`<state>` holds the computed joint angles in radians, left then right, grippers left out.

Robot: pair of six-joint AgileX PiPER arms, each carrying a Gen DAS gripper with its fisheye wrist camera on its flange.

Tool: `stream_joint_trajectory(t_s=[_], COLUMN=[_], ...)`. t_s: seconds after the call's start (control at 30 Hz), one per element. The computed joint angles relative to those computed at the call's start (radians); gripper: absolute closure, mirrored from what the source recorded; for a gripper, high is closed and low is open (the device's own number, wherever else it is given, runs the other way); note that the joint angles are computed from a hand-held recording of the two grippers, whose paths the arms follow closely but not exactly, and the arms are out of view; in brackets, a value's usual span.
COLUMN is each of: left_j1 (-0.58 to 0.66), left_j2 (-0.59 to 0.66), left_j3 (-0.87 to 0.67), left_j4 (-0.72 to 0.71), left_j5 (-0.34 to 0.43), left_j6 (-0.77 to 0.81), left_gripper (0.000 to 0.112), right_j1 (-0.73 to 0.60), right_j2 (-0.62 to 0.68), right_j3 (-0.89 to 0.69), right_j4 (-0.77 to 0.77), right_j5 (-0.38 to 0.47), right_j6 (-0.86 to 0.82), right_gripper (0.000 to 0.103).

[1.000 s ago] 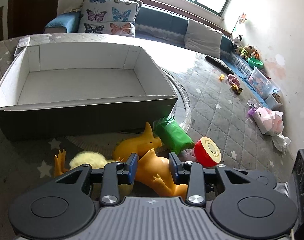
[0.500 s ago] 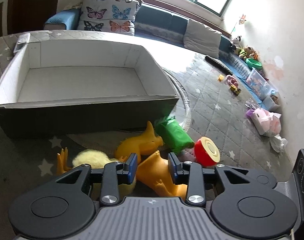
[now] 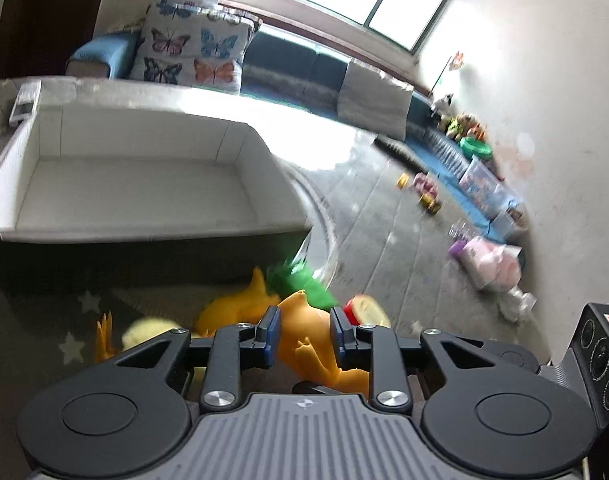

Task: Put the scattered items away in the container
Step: 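Lift the orange duck with both grippers and carry it over the grey box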

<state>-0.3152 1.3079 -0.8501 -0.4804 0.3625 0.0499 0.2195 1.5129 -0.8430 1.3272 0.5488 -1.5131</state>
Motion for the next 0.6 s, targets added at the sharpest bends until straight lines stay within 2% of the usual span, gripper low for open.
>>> stream_joint_trajectory(t_s=[0.17,0.33,0.47,0.6], left_j1=[0.016,0.063,0.131,0.208], left_j2=[0.003,0.099,0.229,0.365], left_j3=[-0.064,-0.180,-0.298,-0.418], left_j4=[0.040,0.032,-0.089,-0.214], left_j5=[-0.030,-0.053,-0.029,0.043], left_j6=[-0.027,-0.004,0.129,0.233], left_gripper=[0.084,0.084,0.083,0.083], right_j1=[0.014,0.057,0.098,0.132], right_j2=[0.008,0.107,0.235,0.368], right_j3=[-0.074,-0.235,-0.419,-0.593], right_j4=[0.056,0.034,-0.119,-0.348], right_j5=[-0.021,-0.073,-0.117,-0.129], right_j6=[-0.041,-0.022,0.134,0.371], right_gripper=[0.059,0.059,0.059,0.059])
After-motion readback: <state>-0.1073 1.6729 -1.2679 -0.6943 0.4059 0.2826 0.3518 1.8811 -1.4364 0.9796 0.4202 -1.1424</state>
